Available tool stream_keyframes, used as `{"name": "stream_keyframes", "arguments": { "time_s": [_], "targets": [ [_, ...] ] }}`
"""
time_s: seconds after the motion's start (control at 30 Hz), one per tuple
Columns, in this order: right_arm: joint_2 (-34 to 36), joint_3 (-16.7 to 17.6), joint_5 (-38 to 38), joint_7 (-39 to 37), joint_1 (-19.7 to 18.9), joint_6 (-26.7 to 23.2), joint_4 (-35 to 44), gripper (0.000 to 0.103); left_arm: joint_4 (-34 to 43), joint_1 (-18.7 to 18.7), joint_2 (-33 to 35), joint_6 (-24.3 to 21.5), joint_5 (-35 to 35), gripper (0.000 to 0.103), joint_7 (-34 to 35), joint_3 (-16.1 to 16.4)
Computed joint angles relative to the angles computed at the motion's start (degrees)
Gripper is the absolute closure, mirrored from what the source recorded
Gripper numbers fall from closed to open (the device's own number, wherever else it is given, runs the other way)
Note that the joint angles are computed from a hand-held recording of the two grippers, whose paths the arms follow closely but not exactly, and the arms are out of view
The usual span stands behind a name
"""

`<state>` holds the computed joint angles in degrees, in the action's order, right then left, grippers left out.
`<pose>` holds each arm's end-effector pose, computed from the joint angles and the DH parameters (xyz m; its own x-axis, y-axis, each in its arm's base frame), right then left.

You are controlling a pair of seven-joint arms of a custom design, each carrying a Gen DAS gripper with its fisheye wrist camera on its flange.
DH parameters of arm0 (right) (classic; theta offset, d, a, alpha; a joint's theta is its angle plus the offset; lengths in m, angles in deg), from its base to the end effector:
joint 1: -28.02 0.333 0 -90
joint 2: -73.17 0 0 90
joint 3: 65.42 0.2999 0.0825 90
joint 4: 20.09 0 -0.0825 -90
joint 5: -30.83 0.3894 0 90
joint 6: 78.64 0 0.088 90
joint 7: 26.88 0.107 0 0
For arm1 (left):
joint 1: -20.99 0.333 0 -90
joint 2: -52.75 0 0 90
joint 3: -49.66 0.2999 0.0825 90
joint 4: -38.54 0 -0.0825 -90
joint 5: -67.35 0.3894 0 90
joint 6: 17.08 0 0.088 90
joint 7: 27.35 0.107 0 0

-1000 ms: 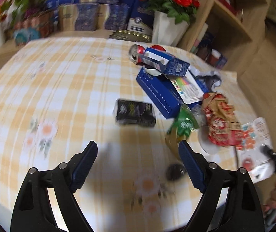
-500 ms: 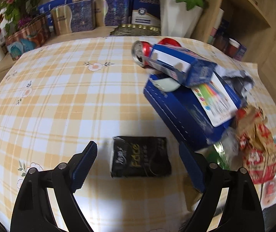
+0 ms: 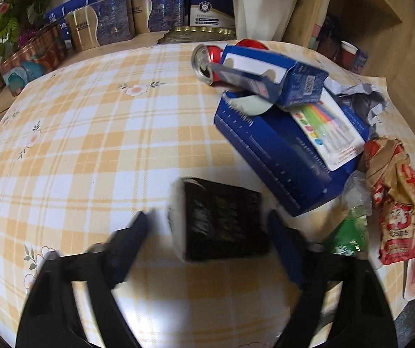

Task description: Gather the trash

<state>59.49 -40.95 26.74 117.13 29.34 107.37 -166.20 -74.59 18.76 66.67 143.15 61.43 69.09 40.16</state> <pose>0.4386 0.2254 0.4378 -0.1216 -0.8308 -0.5432 -0.6626 0.4754 -0.5788 0.6332 -0.1209 0.3957 -0.2294 -0.9715 0.0604 -0.8186 0.1590 -0.5519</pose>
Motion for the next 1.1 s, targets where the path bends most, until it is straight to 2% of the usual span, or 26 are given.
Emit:
{"name": "stream_keyframes", "arguments": {
  "time_s": [0.03, 0.1, 0.2, 0.27, 0.43, 0.67, 0.9, 1.1],
  "targets": [
    [-0.32, 0.44, -0.14, 0.06, -0.32, -0.24, 0.1, 0.089, 0.06, 0.17, -0.33, -0.5, -0.18, 0.047, 0.76, -0.28],
    [-0.94, 0.97, -0.63, 0.22, -0.72, -0.66, 0.23, 0.089, -0.46, -0.08, -1.19, -0.5, 0.75, 0.058, 1.3, -0.12],
    [-2.11, 1.89, -1.52, 0.82, -1.23, -1.1, 0.39, 0.089, -2.1, 1.91, -3.6, -0.29, -5.1, 0.079, 7.52, -2.04],
    [-3.0, 2.42, -2.21, 1.22, -1.39, -1.51, 0.52, 0.089, -3.77, 3.4, -6.15, -0.79, -12.26, 0.085, 13.33, -3.34],
    [-5.27, 3.71, -4.1, 2.57, -1.33, -2.87, 0.81, 0.089, -8.6, 3.0, -13.52, -3.54, -29.12, 0.087, 29.15, -2.18],
    [-8.21, 4.39, -7.11, 4.62, 0.47, -4.96, 1.09, 0.089, -17.7, -2.01, -25.33, -9.68, -38.93, 0.091, 40.87, 4.35],
    [-11.89, 4.33, -10.03, 6.13, 3.22, -7.86, 0.48, 0.089, -28.76, -6.06, -37.68, -17.44, -39.47, 0.091, 46.5, 8.95],
    [-13.03, 3.53, -11.28, 7.04, 6.38, -9.06, -0.45, 0.089, -37.32, -7.87, -44.06, -21.23, -34.38, 0.091, 46.38, 9.19]
  ]
}}
